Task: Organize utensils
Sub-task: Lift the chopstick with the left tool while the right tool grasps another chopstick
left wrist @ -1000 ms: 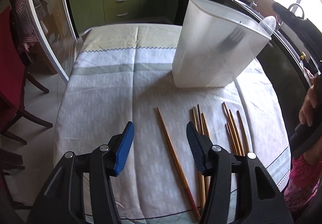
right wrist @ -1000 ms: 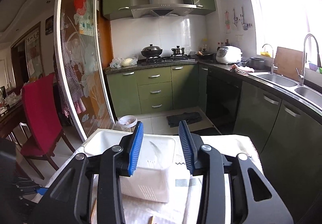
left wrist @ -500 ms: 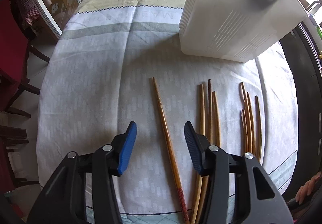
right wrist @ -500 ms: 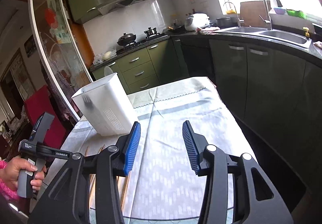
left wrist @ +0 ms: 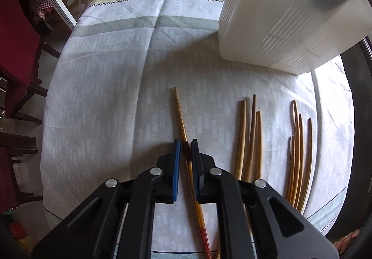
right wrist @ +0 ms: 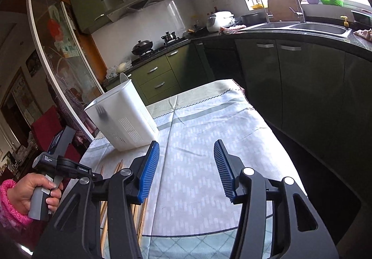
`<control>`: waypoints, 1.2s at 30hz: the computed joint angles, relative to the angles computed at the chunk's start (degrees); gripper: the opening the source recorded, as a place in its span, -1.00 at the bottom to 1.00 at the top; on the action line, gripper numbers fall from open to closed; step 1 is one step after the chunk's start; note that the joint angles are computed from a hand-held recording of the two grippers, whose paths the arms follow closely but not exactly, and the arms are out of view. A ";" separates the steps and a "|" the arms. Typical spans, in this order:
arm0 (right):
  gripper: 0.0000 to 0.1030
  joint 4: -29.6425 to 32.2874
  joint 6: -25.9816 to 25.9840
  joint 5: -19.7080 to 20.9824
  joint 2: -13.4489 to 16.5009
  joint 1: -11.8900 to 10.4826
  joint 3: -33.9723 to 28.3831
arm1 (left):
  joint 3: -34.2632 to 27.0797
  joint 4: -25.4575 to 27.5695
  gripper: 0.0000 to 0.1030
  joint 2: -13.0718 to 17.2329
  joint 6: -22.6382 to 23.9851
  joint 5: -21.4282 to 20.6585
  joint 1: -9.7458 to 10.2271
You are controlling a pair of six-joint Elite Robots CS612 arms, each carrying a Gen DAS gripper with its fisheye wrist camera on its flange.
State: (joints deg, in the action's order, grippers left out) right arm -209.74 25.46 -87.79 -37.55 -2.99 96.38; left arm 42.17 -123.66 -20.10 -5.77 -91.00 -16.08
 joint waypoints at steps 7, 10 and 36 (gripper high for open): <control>-0.04 11.61 -5.48 4.69 -1.02 0.14 -2.39 | 1.15 -0.61 -0.88 -0.65 1.75 -0.92 0.31; -0.04 22.07 -10.87 7.48 -1.06 0.47 -5.46 | 4.57 -4.12 -0.88 -2.50 2.79 -1.80 0.72; -0.65 73.79 -20.95 6.04 8.90 4.19 -34.89 | 25.90 -36.10 -0.88 -14.10 10.52 -5.67 3.39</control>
